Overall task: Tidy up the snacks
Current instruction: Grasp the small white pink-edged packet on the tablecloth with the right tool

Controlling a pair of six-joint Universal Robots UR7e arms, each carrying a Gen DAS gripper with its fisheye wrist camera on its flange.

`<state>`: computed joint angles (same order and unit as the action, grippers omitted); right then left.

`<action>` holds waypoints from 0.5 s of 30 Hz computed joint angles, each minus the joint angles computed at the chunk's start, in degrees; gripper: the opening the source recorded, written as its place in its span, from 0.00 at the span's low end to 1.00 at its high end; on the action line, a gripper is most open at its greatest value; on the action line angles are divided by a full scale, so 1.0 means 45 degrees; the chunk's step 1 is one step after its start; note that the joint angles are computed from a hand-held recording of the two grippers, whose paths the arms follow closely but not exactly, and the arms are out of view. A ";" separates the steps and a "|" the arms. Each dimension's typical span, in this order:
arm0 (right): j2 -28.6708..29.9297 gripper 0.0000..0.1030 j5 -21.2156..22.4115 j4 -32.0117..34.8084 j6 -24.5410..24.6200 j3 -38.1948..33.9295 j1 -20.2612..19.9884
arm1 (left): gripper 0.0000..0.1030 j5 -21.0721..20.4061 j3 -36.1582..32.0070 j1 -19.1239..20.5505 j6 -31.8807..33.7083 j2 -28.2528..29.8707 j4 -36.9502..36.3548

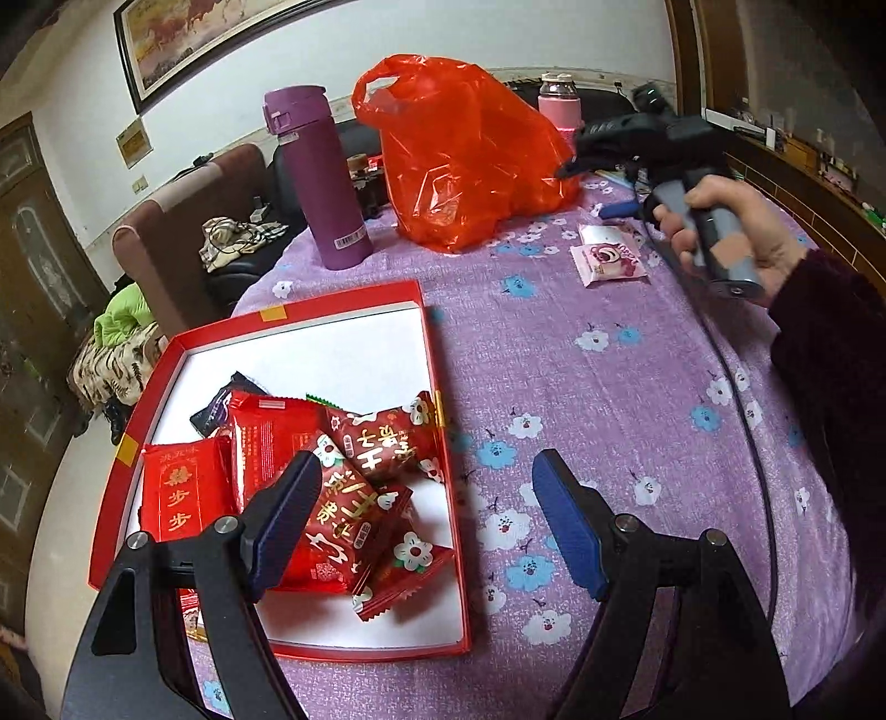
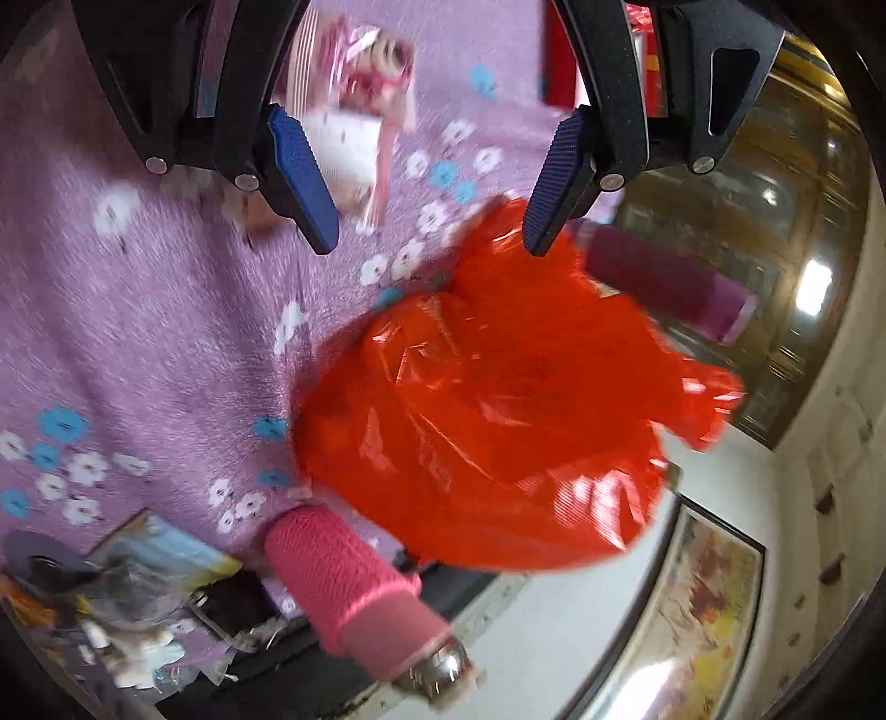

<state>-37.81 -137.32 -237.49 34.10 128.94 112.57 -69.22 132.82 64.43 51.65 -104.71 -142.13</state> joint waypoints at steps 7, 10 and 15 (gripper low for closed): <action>0.0020 0.69 0.1004 0.1577 0.0980 0.0386 -0.0289 | 0.77 -0.0194 -0.0139 0.0063 -0.0192 -0.0056 0.0248; 0.0377 0.68 0.1952 0.2891 0.1381 0.0362 0.0429 | 0.77 -0.0379 -0.0126 0.0099 -0.0235 -0.0297 0.0513; 0.1555 0.67 0.3637 0.3476 0.1718 0.0000 0.1989 | 0.77 -0.0416 -0.0086 0.0157 -0.0255 -0.0728 0.0834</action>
